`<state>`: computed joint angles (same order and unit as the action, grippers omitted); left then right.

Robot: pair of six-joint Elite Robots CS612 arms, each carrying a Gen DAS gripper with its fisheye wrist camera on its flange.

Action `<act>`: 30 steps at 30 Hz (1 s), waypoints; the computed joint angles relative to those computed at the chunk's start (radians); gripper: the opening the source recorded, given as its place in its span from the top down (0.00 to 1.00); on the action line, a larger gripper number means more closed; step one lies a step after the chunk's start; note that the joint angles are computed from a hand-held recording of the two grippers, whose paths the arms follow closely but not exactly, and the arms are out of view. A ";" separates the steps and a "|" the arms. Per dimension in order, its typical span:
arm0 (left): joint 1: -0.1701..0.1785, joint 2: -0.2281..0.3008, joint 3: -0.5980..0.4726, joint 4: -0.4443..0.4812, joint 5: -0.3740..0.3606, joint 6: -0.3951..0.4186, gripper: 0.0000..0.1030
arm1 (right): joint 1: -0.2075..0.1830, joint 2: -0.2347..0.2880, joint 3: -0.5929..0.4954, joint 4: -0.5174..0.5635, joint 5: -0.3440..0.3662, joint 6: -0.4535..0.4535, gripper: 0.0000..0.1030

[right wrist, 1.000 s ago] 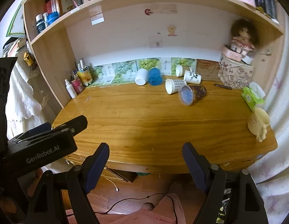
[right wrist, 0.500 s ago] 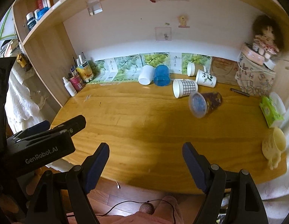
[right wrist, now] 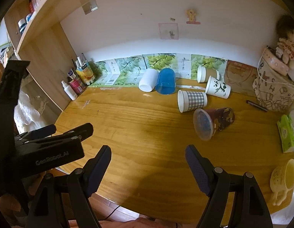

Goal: Flip cup upright
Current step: 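Move both tools toward the cups lying on the desk, then lower the right gripper over the checkered paper cup lying on its side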

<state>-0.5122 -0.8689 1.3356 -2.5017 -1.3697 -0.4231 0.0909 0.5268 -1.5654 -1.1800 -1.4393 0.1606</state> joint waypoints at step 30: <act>-0.004 0.341 -0.615 0.542 -0.242 -0.208 0.01 | -0.134 -0.015 0.114 0.033 0.054 -0.013 0.21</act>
<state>-0.5157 -0.5275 0.7202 -1.9602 -1.6113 -0.6312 -0.0431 0.5115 -1.4512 -1.1473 -1.3854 0.1478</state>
